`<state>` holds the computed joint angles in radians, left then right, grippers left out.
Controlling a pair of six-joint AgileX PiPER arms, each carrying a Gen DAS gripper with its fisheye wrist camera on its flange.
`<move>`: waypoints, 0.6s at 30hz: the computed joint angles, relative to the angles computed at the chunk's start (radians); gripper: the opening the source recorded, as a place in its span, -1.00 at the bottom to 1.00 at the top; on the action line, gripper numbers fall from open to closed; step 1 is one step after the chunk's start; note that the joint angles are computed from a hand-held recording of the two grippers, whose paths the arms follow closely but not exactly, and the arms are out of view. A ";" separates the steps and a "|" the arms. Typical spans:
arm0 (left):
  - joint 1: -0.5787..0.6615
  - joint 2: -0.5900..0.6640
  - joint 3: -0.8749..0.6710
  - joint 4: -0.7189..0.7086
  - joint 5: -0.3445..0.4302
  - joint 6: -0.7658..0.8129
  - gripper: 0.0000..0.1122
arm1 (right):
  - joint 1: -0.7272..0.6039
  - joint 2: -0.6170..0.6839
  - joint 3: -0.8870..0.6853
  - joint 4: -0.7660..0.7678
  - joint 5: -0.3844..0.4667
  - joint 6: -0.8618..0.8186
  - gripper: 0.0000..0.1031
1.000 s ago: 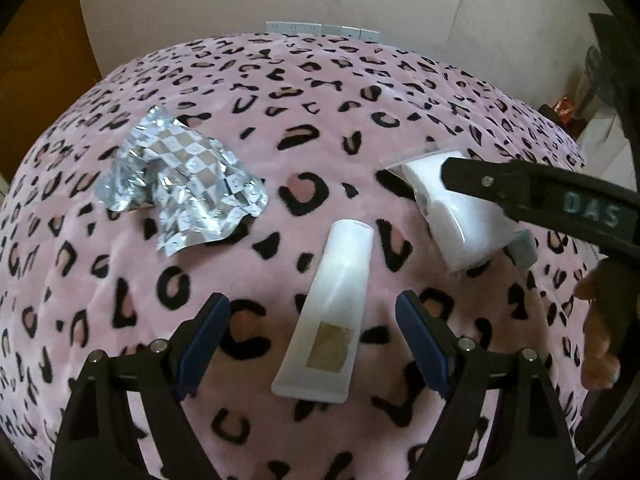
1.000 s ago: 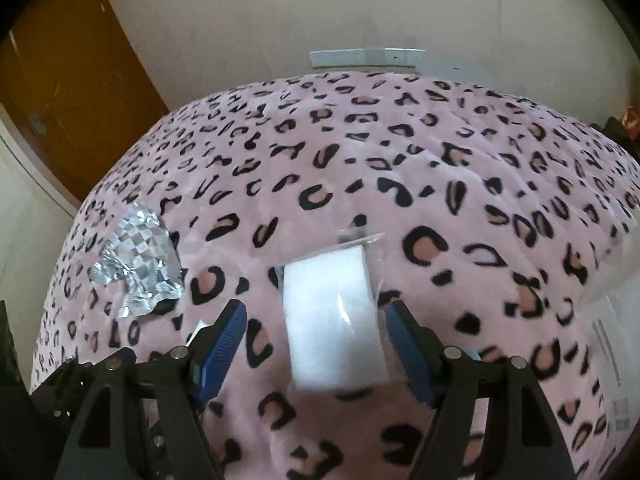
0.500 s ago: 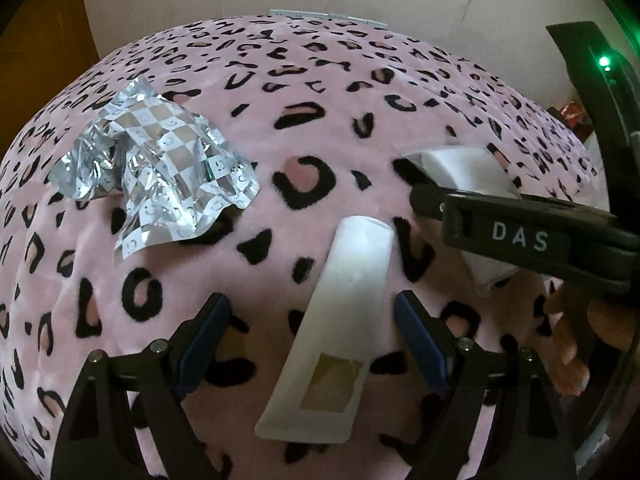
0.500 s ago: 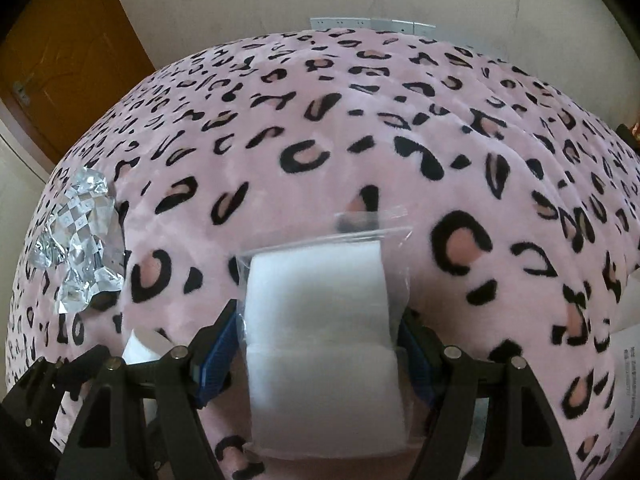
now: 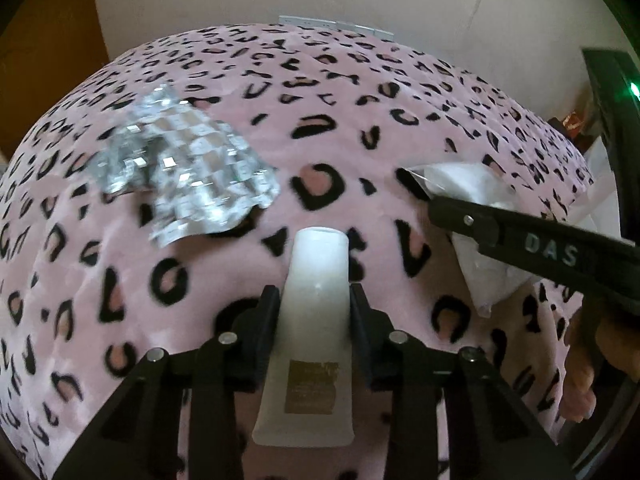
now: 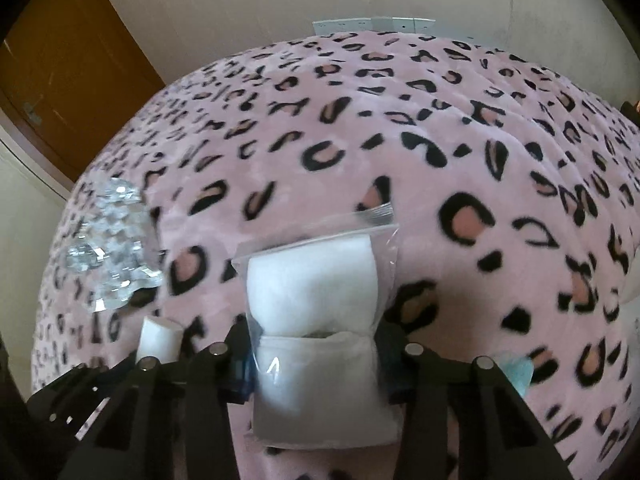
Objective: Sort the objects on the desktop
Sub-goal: 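Close the left tool on the white cream tube while the right tool grasps the clear bag of cloth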
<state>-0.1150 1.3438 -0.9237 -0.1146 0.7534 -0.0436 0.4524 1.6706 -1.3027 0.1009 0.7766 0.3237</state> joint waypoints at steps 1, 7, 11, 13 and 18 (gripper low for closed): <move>0.012 -0.017 0.001 -0.004 0.011 0.007 -0.37 | 0.007 -0.018 0.014 0.005 -0.005 0.004 -0.14; 0.089 -0.146 -0.023 -0.026 0.155 0.060 -0.72 | 0.084 -0.159 0.097 -0.033 0.002 0.102 -0.14; 0.096 -0.218 -0.032 -0.017 0.221 0.059 -0.72 | 0.136 -0.255 0.150 -0.082 0.019 0.188 -0.14; 0.094 -0.239 -0.040 -0.020 0.252 0.058 -0.83 | 0.158 -0.297 0.171 -0.098 0.031 0.227 -0.14; 0.109 -0.279 -0.062 -0.041 0.318 0.074 -0.97 | 0.167 -0.402 0.205 -0.117 0.077 0.288 -0.14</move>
<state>-0.0057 1.0644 -0.9855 -0.1554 1.0711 0.0300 0.6190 1.2682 -1.0978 -0.0162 0.8536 0.6119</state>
